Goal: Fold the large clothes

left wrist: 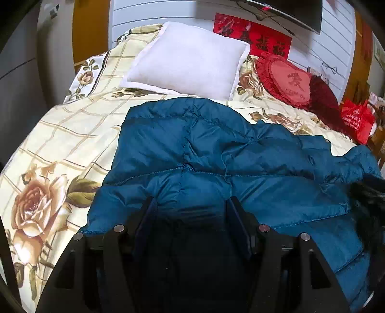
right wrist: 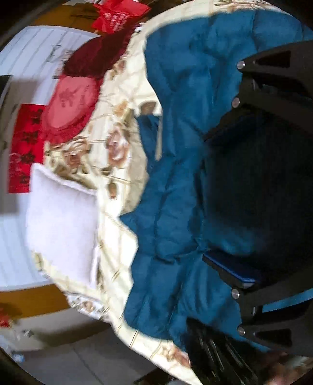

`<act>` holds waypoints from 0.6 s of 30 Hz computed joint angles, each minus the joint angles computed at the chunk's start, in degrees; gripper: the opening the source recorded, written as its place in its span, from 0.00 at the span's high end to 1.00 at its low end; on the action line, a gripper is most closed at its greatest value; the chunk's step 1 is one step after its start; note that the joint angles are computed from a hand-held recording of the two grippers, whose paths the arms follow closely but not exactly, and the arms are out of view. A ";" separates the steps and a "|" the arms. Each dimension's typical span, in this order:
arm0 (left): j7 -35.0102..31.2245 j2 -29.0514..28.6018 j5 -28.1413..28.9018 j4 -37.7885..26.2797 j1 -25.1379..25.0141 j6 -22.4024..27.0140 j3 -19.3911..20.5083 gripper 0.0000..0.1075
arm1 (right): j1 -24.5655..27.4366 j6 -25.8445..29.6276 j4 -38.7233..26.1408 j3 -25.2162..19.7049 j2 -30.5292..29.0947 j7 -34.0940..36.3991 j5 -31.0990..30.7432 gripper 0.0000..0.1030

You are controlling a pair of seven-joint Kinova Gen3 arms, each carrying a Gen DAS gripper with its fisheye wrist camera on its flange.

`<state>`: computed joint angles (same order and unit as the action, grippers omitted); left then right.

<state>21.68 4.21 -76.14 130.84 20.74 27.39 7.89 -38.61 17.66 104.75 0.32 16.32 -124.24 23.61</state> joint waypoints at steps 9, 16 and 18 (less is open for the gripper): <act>6.20 0.16 -5.66 1.41 -0.44 -0.88 0.28 0.39 | -3.64 5.91 7.33 13.76 -6.03 -14.75 18.24 0.11; 8.39 0.19 -7.42 1.70 -0.60 -1.40 0.38 0.38 | 14.94 -3.25 9.55 4.24 -3.74 -6.75 5.95 0.01; 10.73 0.20 -9.37 2.06 -0.74 -1.86 0.38 0.38 | 17.24 -4.44 9.29 2.92 -2.41 -4.01 2.29 0.00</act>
